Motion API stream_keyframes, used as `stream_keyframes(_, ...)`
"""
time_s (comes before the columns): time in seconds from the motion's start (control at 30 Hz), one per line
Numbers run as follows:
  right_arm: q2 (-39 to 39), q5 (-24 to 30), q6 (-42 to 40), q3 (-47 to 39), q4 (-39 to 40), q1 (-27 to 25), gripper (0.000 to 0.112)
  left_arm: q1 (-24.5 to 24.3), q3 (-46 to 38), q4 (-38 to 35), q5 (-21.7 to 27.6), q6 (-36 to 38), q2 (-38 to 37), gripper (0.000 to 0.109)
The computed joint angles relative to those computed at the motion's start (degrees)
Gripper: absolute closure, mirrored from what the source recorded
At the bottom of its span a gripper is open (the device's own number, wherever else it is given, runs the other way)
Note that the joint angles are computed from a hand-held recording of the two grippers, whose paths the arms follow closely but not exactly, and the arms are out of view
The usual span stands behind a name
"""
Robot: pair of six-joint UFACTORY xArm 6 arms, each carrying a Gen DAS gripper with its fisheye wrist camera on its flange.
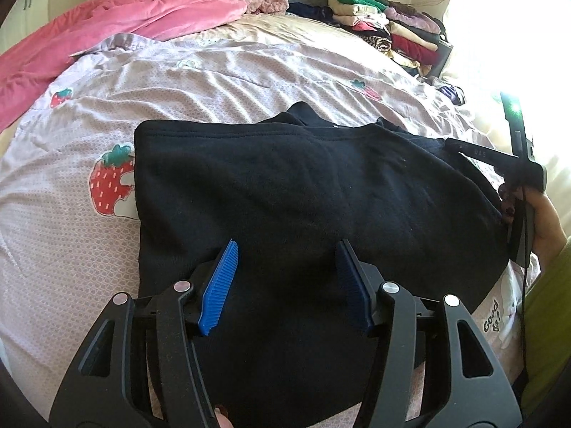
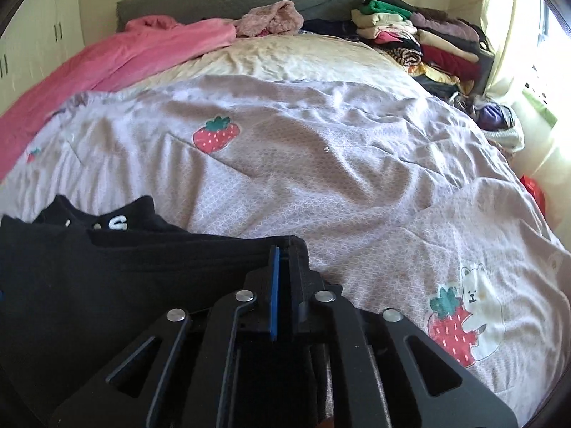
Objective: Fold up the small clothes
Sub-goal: 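Open the right tool and withdraw both tools from the folded sweatshirt, then move both tools to the folded black sweatshirt and close them on its edge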
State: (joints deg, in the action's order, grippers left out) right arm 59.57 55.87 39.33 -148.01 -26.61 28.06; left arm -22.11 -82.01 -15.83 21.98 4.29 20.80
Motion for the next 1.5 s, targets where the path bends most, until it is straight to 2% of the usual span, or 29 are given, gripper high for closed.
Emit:
stream_keyframes(0.03,0.4,0.4,-0.1,-0.6,0.2,0.0,0.074,0.0,0.0,-0.1,-0.1,0.0,0.0,0.06)
stream_keyframes(0.1,1.7,1.8,-0.6,-2.9,0.6,0.0,0.075,0.0,0.1,-0.2,-0.3,0.3,-0.1,0.059)
stream_keyframes(0.17,3.4,2.5,-2.5,-5.6,2.4,-0.1,0.089,-0.1,0.4,0.5,-1.0,0.0,-0.2,0.059)
stream_keyframes(0.2,2.2,1.1,-2.8,-3.3,2.7,-0.2,0.1,0.0,0.4,0.7,-1.2,0.0,-0.2,0.059)
stream_keyframes(0.23,1.1,0.1,-2.4,-1.3,2.1,-0.1,0.102,0.0,0.4,0.8,-1.3,0.0,-0.2,0.059)
stream_keyframes(0.43,-6.1,-4.1,5.0,10.8,-0.8,-1.3,0.103,0.4,0.1,-0.1,-1.1,0.1,0.1,0.059)
stream_keyframes(0.57,-5.0,-2.0,5.0,9.5,1.3,-1.7,0.102,0.3,0.0,0.1,-1.0,0.0,0.2,0.059)
stream_keyframes(0.7,-6.8,-2.4,5.5,11.3,-1.6,-1.0,0.088,0.3,0.2,0.5,-0.3,-0.4,-0.4,0.059)
stream_keyframes(0.9,-16.0,-11.0,10.6,24.7,-3.1,-1.1,0.043,0.3,0.7,0.7,0.8,-0.2,-2.0,0.053)
stream_keyframes(1.0,-20.3,-14.6,13.8,29.9,-5.0,-0.8,0.032,0.2,1.4,0.3,0.3,0.6,-3.1,0.052)
stream_keyframes(1.07,-22.6,-16.6,15.9,32.6,-6.6,-0.6,0.031,0.2,1.7,-0.2,0.0,1.1,-3.9,0.049)
stream_keyframes(1.1,-23.6,-17.5,16.7,33.7,-7.1,-0.5,0.03,0.2,1.9,0.0,0.0,1.1,-4.2,0.041)
stream_keyframes(1.13,-24.7,-18.5,17.8,35.0,-7.7,-0.3,0.025,0.3,2.2,0.0,-0.4,1.0,-4.7,0.04)
stream_keyframes(1.23,-27.3,-21.2,19.8,38.0,-9.1,0.1,0.021,0.3,2.6,0.5,-0.2,1.2,-5.8,0.037)
stream_keyframes(1.3,-28.4,-21.6,20.1,39.0,-9.2,0.6,0.017,0.3,3.0,1.6,-0.6,0.7,-6.4,0.03)
stream_keyframes(1.5,-31.4,-24.8,21.6,41.5,-11.2,2.8,0.014,0.5,3.8,2.9,-1.2,0.3,-7.9,0.025)
